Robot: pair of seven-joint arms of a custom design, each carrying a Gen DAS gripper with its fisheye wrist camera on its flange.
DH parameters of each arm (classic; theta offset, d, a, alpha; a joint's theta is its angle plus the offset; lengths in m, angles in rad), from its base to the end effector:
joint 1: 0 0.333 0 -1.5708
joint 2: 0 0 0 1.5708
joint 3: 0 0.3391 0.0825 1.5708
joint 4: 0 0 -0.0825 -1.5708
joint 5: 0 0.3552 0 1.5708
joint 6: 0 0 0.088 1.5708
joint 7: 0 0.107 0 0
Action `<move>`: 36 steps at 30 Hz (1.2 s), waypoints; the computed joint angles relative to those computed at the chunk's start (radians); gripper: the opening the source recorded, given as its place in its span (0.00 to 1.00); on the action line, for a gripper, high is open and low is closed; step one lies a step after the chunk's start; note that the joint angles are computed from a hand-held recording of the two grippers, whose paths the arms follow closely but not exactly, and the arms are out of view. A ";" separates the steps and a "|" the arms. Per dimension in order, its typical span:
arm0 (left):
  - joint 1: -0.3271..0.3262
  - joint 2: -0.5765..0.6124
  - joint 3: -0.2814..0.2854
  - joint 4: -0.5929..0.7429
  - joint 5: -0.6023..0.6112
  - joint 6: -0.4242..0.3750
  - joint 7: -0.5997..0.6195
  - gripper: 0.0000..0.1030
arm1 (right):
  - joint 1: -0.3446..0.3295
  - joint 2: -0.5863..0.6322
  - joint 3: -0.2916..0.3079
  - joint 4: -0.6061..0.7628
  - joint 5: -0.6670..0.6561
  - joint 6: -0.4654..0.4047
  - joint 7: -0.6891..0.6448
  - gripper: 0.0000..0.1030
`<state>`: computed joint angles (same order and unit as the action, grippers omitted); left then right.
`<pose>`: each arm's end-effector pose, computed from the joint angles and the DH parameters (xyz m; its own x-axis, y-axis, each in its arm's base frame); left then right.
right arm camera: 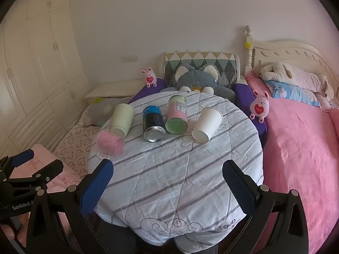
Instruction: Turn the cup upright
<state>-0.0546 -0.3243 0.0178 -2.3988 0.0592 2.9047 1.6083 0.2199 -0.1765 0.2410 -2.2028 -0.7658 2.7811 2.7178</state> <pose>0.4590 -0.0195 0.5742 -0.0913 -0.9931 -0.0738 -0.6685 0.1160 -0.7346 0.4397 0.2617 0.5663 0.0044 -0.9933 -0.1152 -0.6374 0.0860 -0.7657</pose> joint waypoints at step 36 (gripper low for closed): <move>0.079 0.076 -0.043 0.053 0.106 -0.015 -0.108 1.00 | 0.082 0.120 -0.075 0.097 0.111 0.013 -0.194 1.00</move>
<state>0.0243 -0.2485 -0.0252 -2.3455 0.1648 2.8898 1.5005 0.3022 -0.0561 0.1661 -2.1057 -0.6544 2.7944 2.5241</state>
